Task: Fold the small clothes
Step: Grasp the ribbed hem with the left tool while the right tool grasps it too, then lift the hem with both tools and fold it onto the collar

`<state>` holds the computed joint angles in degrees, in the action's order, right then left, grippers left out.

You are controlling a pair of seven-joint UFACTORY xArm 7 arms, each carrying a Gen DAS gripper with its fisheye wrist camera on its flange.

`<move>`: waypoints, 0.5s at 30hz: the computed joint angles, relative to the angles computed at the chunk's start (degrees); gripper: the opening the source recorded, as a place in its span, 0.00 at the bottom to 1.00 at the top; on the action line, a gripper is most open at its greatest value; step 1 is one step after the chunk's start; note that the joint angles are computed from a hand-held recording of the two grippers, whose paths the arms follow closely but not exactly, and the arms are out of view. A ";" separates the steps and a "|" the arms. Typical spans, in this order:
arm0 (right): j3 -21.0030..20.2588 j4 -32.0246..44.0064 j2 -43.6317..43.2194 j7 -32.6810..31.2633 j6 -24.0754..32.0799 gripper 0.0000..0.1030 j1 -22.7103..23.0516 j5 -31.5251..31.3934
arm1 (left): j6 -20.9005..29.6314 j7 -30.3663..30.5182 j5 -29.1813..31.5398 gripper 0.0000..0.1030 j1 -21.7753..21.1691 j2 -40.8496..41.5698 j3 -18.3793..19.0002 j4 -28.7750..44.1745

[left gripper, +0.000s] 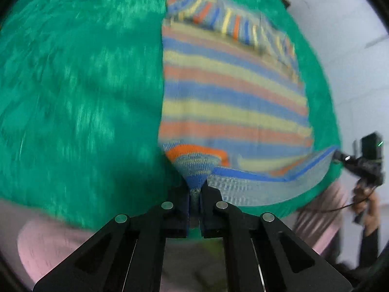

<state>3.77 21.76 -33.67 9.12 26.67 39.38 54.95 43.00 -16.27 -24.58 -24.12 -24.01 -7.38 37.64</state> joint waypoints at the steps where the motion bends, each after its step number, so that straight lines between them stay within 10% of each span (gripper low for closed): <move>1: -1.46 1.50 2.19 -2.35 -2.10 0.06 0.32 1.69 | -2.52 1.48 -0.27 0.03 0.51 2.63 0.94 2.07; 7: -6.97 17.53 21.94 -18.08 -9.09 0.06 -3.05 10.95 | -9.97 6.01 -2.40 0.03 4.52 22.34 2.53 19.53; 15: -6.14 39.69 41.88 -20.02 -3.47 0.06 -12.49 6.91 | -7.30 6.57 -1.09 0.03 11.29 41.64 -0.60 41.43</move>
